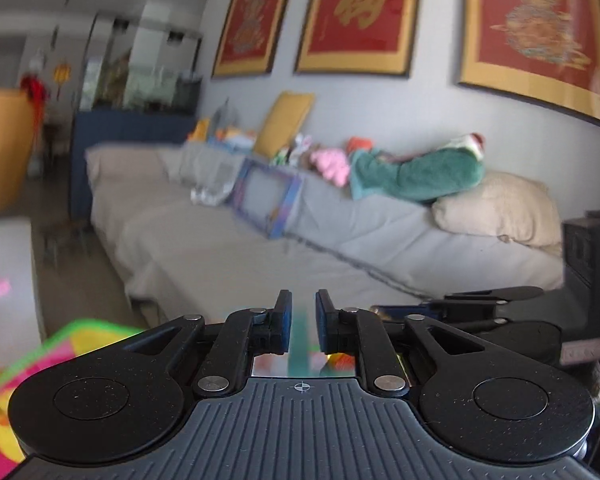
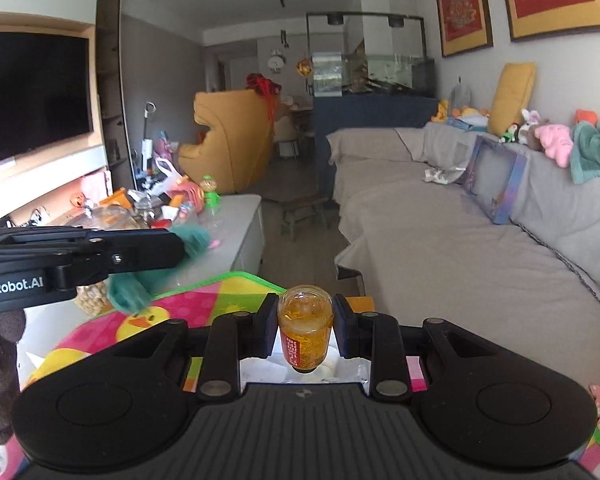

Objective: Organize rigid objects
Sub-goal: 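Carry the teal toy into the box with the left gripper while the right carries the orange bottle in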

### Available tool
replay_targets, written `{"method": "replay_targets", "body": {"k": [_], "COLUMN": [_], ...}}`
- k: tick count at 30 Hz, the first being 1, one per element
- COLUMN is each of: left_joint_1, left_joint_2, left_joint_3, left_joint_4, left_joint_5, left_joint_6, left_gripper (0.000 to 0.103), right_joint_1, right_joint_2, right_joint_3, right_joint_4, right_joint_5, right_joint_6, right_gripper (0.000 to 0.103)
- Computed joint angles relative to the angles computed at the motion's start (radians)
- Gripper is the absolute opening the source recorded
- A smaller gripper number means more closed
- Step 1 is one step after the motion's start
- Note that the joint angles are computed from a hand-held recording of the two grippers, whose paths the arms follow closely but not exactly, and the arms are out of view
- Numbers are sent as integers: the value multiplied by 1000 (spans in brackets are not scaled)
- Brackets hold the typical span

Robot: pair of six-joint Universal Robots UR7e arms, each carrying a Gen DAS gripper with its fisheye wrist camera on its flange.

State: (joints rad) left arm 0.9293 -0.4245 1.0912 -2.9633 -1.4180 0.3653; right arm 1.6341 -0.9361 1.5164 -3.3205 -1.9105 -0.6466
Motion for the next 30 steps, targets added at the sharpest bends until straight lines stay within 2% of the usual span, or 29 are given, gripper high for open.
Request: {"method": "replay_targets", "body": {"k": [1, 2, 4, 8, 11, 14, 17, 20, 21, 23, 26, 28, 30], "left_joint_1": [2, 5, 19, 43, 47, 52, 48, 46, 44, 41, 29, 35, 27], "left_joint_2": [25, 48, 75, 58, -4, -81, -147, -200, -212, -234, -237, -245, -239], "left_joint_3": [-37, -70, -101, -53, 96, 239, 357, 460, 484, 543, 605, 626, 648], "left_joint_4": [30, 57, 90, 131, 21, -51, -70, -79, -76, -104, -169, -138, -192], "left_joint_5": [30, 61, 89, 129, 178, 211, 296, 370, 392, 443, 535, 526, 534], "left_joint_6": [-21, -33, -39, -69, -33, -18, -32, -67, -78, -69, -46, -93, -94], "left_gripper": [17, 17, 18, 18, 18, 18, 18, 18, 18, 18, 18, 18, 18], "right_joint_1": [-3, -6, -20, -47, -51, -57, -49, -42, -41, -41, -38, -37, -38], "right_joint_2": [21, 37, 47, 51, 66, 58, 60, 47, 38, 23, 34, 62, 84], "right_joint_3": [-24, -40, -41, -24, 6, 62, 122, 188, 210, 252, 281, 283, 285], "right_joint_4": [-6, -14, -9, 41, 31, 20, -80, -164, -176, -173, -135, -122, -117], "right_joint_5": [-23, -44, -43, -70, -135, -159, -176, -154, -140, -123, -167, -209, -228], "right_joint_6": [2, 8, 30, 54, 58, 54, 0, -38, -36, -25, -26, -17, -6], "right_gripper": [39, 54, 61, 61, 61, 61, 65, 68, 71, 82, 82, 82, 82]}}
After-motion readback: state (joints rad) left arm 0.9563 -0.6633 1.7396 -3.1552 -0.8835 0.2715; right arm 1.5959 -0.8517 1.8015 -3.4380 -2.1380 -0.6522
